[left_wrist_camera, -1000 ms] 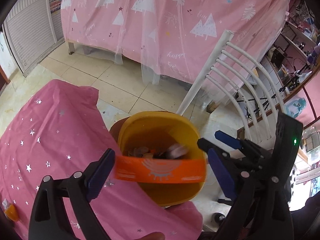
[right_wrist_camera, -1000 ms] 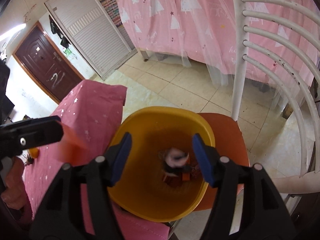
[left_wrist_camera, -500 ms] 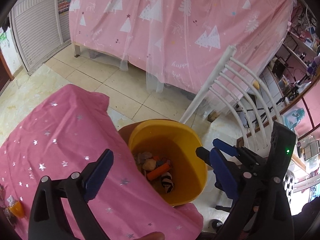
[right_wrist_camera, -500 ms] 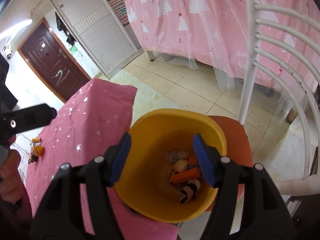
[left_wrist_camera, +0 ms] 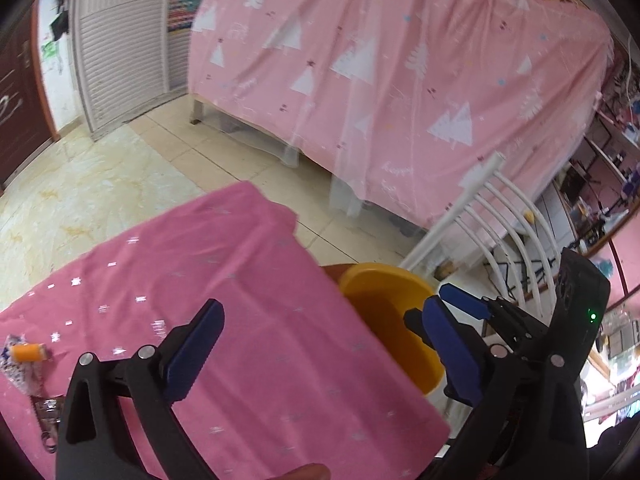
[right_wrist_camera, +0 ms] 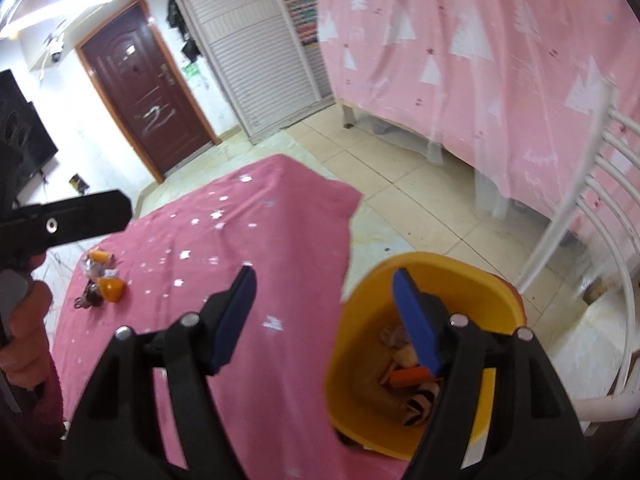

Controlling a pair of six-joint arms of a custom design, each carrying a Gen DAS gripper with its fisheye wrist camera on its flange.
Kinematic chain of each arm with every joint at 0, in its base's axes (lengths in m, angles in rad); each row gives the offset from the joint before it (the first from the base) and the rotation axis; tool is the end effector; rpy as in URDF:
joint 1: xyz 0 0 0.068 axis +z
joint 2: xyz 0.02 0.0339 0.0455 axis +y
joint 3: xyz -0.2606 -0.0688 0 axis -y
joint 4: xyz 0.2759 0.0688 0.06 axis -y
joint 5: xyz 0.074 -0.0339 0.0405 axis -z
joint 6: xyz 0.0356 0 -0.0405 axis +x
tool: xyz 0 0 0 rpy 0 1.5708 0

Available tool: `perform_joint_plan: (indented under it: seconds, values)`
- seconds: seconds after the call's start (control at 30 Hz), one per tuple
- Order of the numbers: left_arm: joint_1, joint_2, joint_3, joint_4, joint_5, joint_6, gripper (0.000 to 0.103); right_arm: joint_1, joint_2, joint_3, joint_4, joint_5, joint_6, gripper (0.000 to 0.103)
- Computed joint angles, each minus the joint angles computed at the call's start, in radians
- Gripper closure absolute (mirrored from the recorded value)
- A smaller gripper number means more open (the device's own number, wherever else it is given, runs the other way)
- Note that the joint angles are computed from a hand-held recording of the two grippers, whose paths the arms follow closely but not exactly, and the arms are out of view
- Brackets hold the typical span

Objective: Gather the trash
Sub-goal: 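Move both tools back over the remaining trash on the table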

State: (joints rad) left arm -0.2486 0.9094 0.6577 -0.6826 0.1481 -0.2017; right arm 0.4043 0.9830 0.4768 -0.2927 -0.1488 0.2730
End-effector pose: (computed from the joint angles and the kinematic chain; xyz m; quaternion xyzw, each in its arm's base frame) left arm 0.1993 -0.0560 0.2207 0.0454 0.9464 -0.1382 0.2885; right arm 0.2021 0.0922 0.1708 -0.0885 0.9201 0.1897 0.3312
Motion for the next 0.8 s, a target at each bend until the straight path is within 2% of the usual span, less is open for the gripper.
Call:
perform_joint_plan:
  seconds: [0.17,0.37,0.6,0.8]
  values:
    - [0.202,-0.076,-0.017,-0.070,0.063,0.127,0.009,0.149,0.089,0.068,0.029,0.072,0.049,0.035]
    - [0.556,-0.091,-0.009,-0.143,0.174,0.372,0.009,0.305,0.218,0.176,0.040,0.141,0.086,0.035]
    - [0.910,0.036,0.034,-0.157,0.288,0.618,0.008,0.445,0.366,0.306,0.049,0.183,0.104,0.035]
    - [1.071,0.141,0.075,-0.144,0.338,0.729,0.008,0.538,0.497,0.448,0.018,0.210,0.084,0.035]
